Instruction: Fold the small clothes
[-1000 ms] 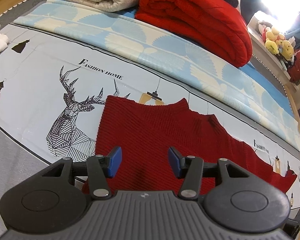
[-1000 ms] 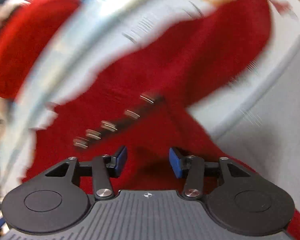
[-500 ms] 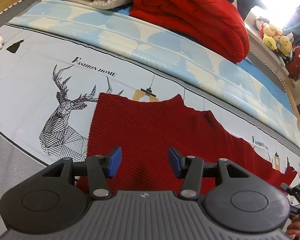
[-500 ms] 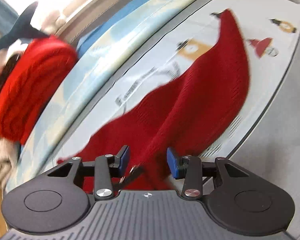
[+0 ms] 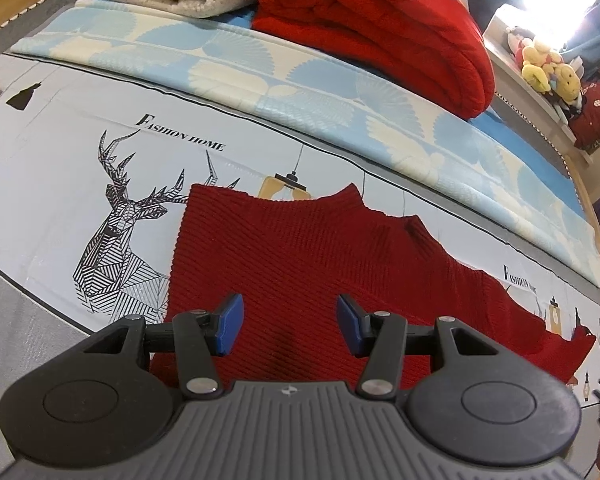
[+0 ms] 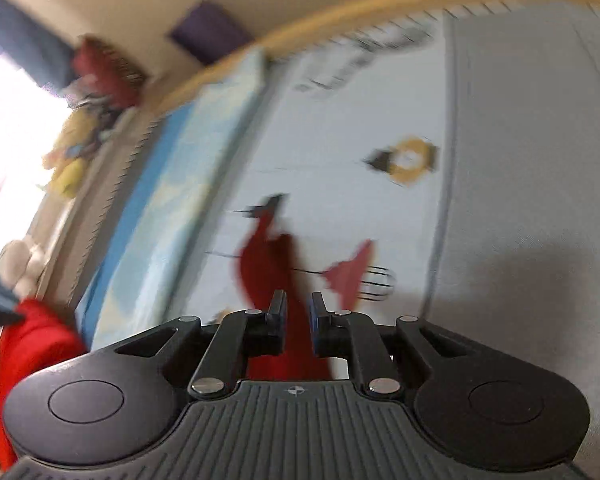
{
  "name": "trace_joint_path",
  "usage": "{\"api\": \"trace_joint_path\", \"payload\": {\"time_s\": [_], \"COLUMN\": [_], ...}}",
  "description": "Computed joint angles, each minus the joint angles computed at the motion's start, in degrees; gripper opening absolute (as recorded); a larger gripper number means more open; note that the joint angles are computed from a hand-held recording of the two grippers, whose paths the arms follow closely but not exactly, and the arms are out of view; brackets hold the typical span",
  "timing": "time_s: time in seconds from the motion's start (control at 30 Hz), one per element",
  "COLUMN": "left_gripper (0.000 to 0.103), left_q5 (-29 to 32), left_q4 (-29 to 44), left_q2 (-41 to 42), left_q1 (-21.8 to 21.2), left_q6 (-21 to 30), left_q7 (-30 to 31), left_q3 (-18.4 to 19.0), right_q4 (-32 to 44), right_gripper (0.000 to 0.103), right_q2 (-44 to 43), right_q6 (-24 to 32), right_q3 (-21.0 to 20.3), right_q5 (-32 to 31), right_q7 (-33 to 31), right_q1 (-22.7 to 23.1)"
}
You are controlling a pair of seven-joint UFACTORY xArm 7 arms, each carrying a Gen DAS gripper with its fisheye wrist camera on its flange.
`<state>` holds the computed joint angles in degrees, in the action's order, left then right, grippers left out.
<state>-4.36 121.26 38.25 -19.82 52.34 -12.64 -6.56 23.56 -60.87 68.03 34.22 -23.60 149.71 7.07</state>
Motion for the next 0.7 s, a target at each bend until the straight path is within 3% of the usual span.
{"api": "trace_joint_path", "payload": {"time_s": [0.1,0.23,0.4,0.47,0.6,0.7], "left_gripper": [0.057,0.057,0.057,0.057,0.057,0.057], "left_q5": [0.49,1.01,1.35,1.48,1.27,1.26], "left_q4": [0.49,0.32,0.18,0.26,0.01,0.14], "left_q2": [0.44,0.43,0.41,0.45,0.32,0.35], "left_q1": [-0.49,-0.93,-1.09,-1.16,-0.98,-0.91], "left_q6": [0.4,0.61,0.69,0.75,0.67,0.87], "left_q7": [-0.34,0.26,0.49,0.5,1.47,1.69], "left_q3": [0.21,0.12,0.33,0.35,0.03,0.16], "right_q4": [-4.8,-10.59,-6.34,-6.24,-4.57,-6.15], "right_gripper": [0.049,0.049,0.053,0.057,0.07,0.07], "right_q2": [-0.03,3.28,9.32,10.97,13.31,11.89], "right_q6": [-6.47,-21.51,-22.99,-26.27,-26.69,-31.47], "right_q3": [-2.59,-6.29,-2.9,-1.74,0.19,0.41], "right_q5": [-0.61,-3.34,-6.73,-9.87,-13.9,-17.43], "right_q7": [-0.85,-0.26,-4.18,-3.64,-2.93,0.49], "right_q1": [1.06,-0.25,-6.41,-8.81,-11.27,-12.95]}}
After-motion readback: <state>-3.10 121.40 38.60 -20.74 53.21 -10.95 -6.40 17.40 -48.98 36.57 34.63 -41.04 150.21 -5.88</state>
